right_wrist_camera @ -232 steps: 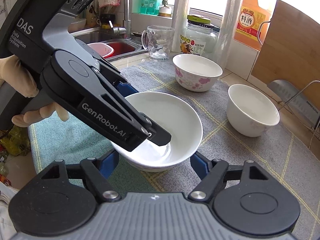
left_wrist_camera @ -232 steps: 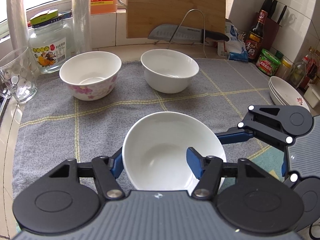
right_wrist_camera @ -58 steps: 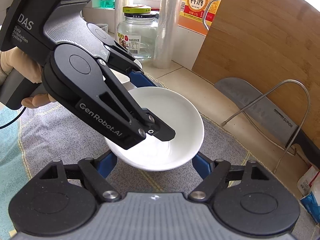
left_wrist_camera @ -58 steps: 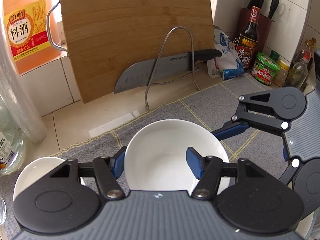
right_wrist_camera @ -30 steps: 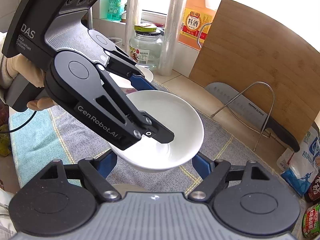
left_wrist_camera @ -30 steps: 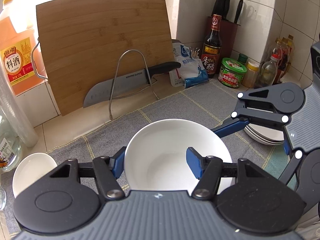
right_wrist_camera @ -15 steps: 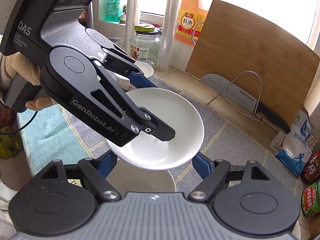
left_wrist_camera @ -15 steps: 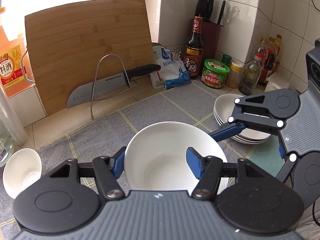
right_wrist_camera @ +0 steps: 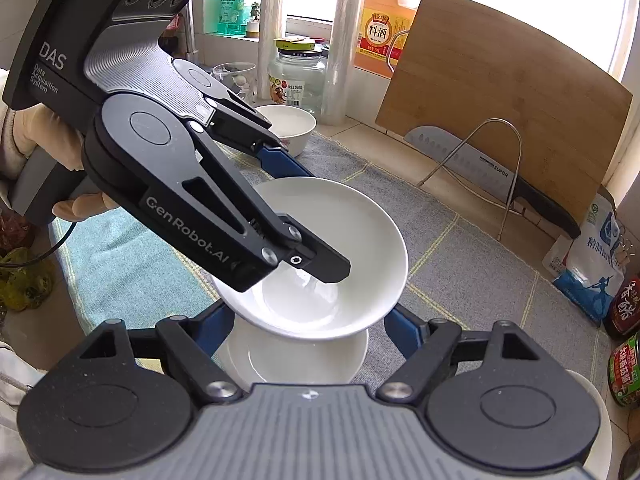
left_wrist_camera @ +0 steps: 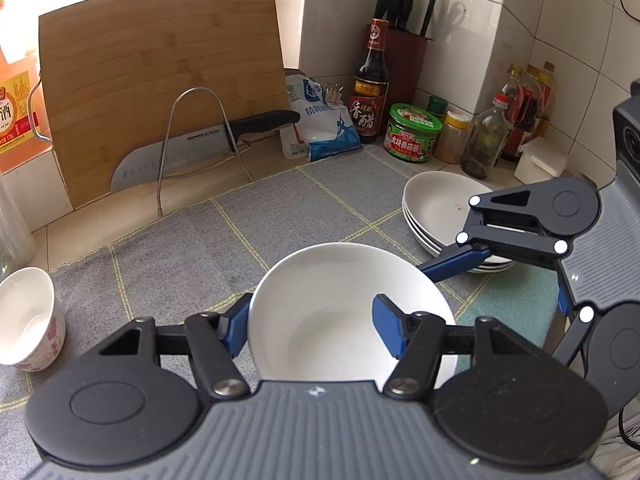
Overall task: Organize plates and bowls
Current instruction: 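Lower the plain white bowl into the other white bowl and open the left gripper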
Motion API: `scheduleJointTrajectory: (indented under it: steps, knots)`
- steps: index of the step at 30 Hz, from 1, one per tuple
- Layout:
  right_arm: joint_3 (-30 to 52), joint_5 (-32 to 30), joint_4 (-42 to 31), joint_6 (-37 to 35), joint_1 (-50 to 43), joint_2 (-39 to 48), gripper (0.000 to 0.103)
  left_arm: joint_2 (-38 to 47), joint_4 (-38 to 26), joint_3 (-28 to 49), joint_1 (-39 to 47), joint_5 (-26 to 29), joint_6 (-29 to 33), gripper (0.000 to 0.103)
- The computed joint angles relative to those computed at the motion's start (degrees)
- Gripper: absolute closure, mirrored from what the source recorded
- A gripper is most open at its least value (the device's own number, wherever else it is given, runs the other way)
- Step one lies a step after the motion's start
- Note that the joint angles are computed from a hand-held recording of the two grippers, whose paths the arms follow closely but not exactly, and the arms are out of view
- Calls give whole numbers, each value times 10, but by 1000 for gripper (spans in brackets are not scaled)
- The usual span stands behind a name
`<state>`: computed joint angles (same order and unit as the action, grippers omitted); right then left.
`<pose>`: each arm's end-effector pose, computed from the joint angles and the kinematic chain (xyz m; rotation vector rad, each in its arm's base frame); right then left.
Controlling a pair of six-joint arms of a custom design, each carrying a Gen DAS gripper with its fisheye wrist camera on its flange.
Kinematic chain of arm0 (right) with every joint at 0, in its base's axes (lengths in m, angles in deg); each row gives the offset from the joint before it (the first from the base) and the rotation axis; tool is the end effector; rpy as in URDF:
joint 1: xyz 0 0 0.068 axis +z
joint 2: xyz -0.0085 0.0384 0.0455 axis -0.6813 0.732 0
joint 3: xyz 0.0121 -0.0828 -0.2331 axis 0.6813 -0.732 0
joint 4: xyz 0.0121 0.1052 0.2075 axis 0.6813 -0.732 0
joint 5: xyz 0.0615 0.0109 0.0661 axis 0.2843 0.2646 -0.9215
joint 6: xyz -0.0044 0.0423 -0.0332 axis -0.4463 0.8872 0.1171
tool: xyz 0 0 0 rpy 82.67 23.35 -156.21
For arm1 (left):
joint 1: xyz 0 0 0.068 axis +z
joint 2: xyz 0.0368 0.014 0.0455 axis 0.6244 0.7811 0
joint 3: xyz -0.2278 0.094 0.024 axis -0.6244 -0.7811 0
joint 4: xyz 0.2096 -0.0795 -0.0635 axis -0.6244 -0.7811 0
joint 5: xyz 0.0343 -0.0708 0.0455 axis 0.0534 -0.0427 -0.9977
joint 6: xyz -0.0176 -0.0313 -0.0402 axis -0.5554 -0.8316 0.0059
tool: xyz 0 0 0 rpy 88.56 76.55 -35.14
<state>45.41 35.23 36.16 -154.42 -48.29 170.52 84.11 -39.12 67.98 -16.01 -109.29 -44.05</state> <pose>0.1945 0.0034 0.0725 -1.3669 1.9940 0.3617 0.1701 -0.2146 0.1480 0.2386 2.3625 -0.2216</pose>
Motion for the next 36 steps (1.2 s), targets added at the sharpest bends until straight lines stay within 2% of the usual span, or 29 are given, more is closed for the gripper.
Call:
scheduleJointTrajectory:
  steps: [8, 31, 36]
  knots:
    - [1, 6, -3, -28, -19, 38, 18, 39, 21, -2, -11, 14, -19, 41]
    - [5, 33, 45, -17, -11, 100, 18, 83, 84, -21, 1, 40, -7, 41]
    - [5, 34, 52, -15, -10, 109, 17, 90, 90, -25, 1, 39, -3, 37]
